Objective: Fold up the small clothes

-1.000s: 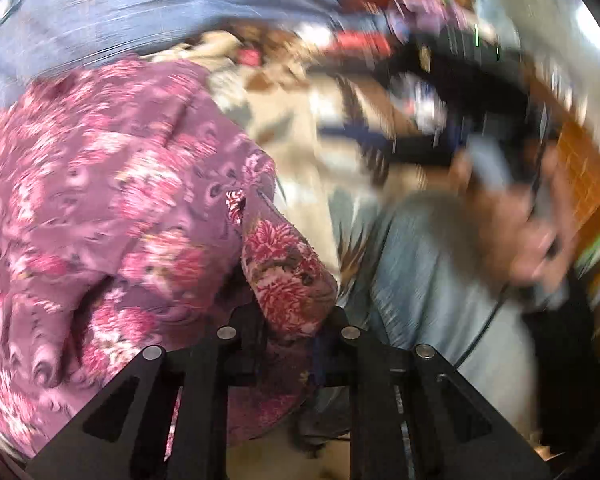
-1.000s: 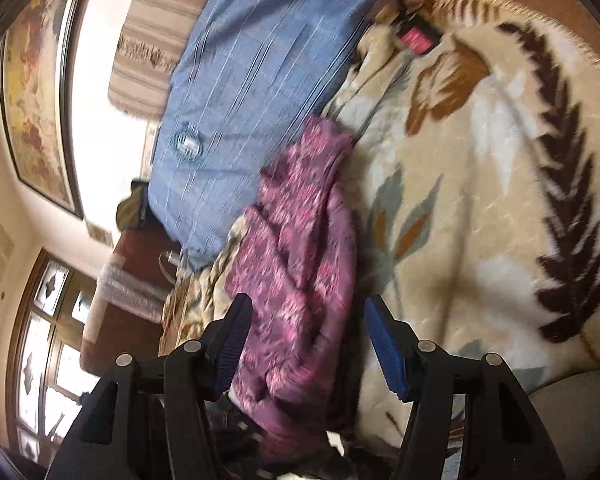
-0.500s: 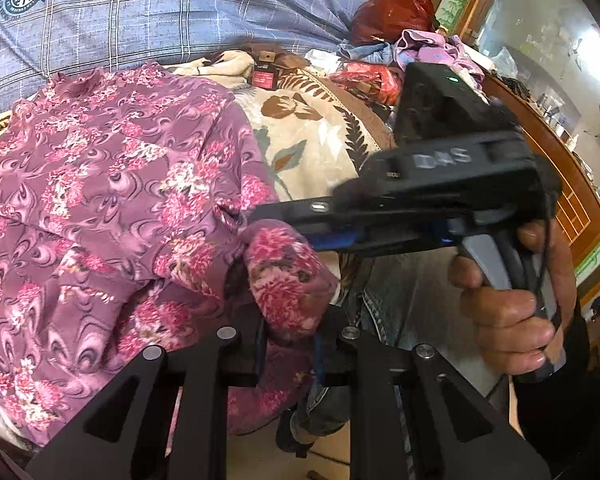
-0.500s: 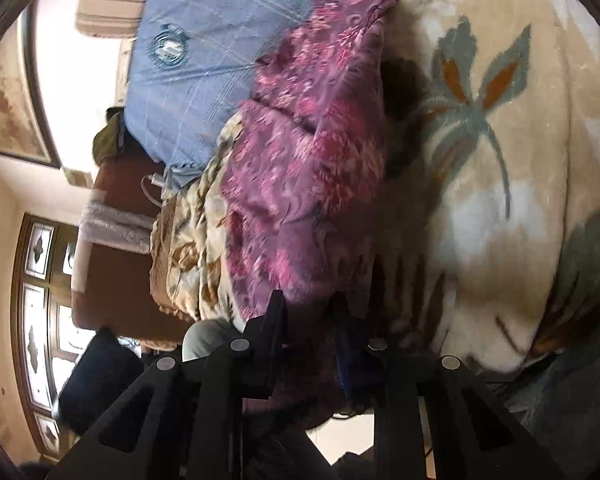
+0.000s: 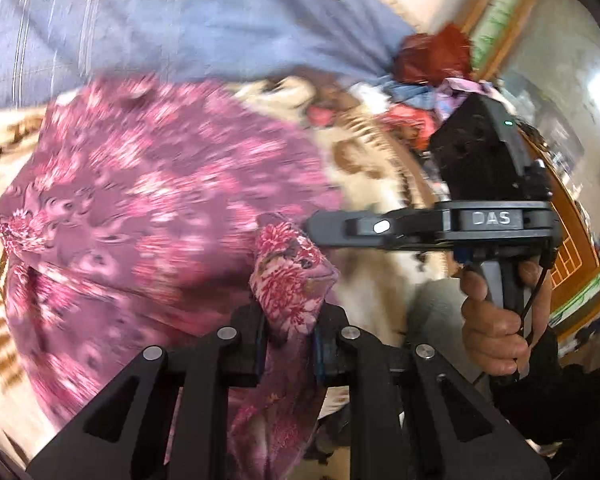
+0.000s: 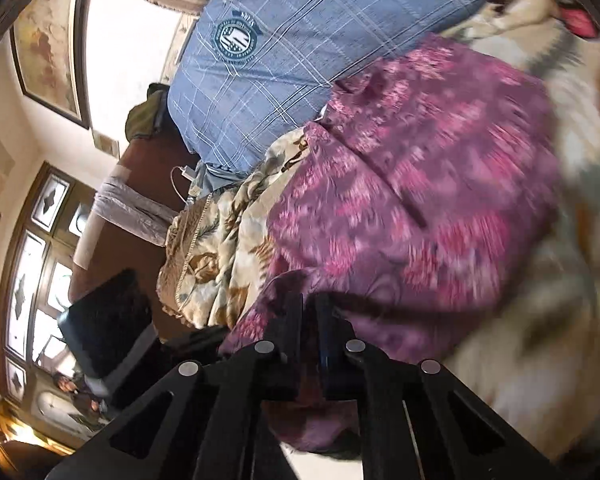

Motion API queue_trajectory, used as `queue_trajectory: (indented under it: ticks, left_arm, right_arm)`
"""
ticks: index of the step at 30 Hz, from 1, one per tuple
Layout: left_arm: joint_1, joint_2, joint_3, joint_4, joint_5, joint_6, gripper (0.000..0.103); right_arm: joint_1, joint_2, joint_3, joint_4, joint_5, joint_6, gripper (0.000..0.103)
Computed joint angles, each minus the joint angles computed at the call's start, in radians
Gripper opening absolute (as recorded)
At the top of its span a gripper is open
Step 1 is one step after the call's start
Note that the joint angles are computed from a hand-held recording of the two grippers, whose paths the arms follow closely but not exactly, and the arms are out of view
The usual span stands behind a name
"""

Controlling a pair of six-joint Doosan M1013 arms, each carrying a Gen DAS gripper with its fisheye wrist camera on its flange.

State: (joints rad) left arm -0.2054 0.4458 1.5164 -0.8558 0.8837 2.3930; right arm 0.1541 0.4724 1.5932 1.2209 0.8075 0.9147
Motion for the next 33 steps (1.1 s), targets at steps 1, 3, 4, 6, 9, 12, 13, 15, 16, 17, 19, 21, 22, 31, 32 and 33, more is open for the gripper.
queue_trajectory:
  ticks: [1, 3, 4, 6, 9, 12, 13, 15, 16, 17, 19, 21, 22, 31, 32, 33]
  left_arm:
    - [0.02, 0.047, -0.046, 0.002, 0.061, -0.044, 0.015]
    - [0.05, 0.094, -0.069, -0.072, 0.129, -0.049, 0.015]
    - [0.065, 0.113, -0.069, -0.125, 0.162, -0.043, 0.015]
    - [0.08, 0.13, -0.062, -0.188, 0.204, -0.062, 0.015]
    - [0.087, 0.136, -0.067, -0.241, 0.239, -0.054, 0.015]
    - [0.098, 0.152, -0.079, -0.264, 0.284, -0.078, 0.015]
    - [0.102, 0.159, -0.088, -0.269, 0.295, -0.089, 0.015]
    - [0.117, 0.17, -0.097, -0.29, 0.324, -0.117, 0.015]
    - [0.125, 0.175, -0.098, -0.303, 0.332, -0.135, 0.015]
    - [0.128, 0.177, -0.099, -0.303, 0.331, -0.152, 0.015]
    - [0.135, 0.177, -0.096, -0.284, 0.301, -0.206, 0.015]
    - [0.142, 0.182, -0.097, -0.257, 0.276, -0.276, 0.015]
    - [0.145, 0.183, -0.095, -0.251, 0.267, -0.295, 0.015]
    - [0.148, 0.144, -0.064, -0.206, 0.159, -0.308, 0.015]
    - [0.149, 0.133, -0.054, -0.177, 0.12, -0.324, 0.015]
    - [0.148, 0.117, -0.043, -0.147, 0.085, -0.336, 0.015]
  right_arm:
    - [0.006, 0.031, -0.039, -0.049, -0.006, 0.049, 0.012]
    - [0.016, 0.06, -0.087, -0.18, -0.017, 0.173, 0.012]
    - [0.014, 0.06, -0.095, -0.212, -0.023, 0.187, 0.014]
    - [0.011, 0.042, -0.087, -0.192, -0.051, 0.114, 0.034]
    - [0.027, 0.042, -0.15, -0.352, -0.026, 0.039, 0.07]
    - [0.05, 0.091, -0.25, -0.503, 0.062, 0.061, 0.07]
    - [0.059, 0.116, -0.289, -0.537, 0.102, 0.061, 0.07]
    - [0.066, 0.153, -0.34, -0.554, 0.159, 0.032, 0.07]
    - [0.066, 0.168, -0.359, -0.556, 0.187, 0.02, 0.07]
    - [0.068, 0.193, -0.393, -0.564, 0.235, 0.016, 0.067]
    - [0.07, 0.226, -0.436, -0.592, 0.289, 0.009, 0.068]
    - [0.07, 0.239, -0.455, -0.605, 0.336, -0.012, 0.068]
    - [0.073, 0.242, -0.463, -0.623, 0.363, -0.032, 0.068]
    - [0.142, 0.272, -0.517, -0.757, 0.436, -0.112, 0.063]
    - [0.155, 0.267, -0.508, -0.802, 0.41, -0.104, 0.046]
    - [0.16, 0.262, -0.499, -0.825, 0.388, -0.097, 0.035]
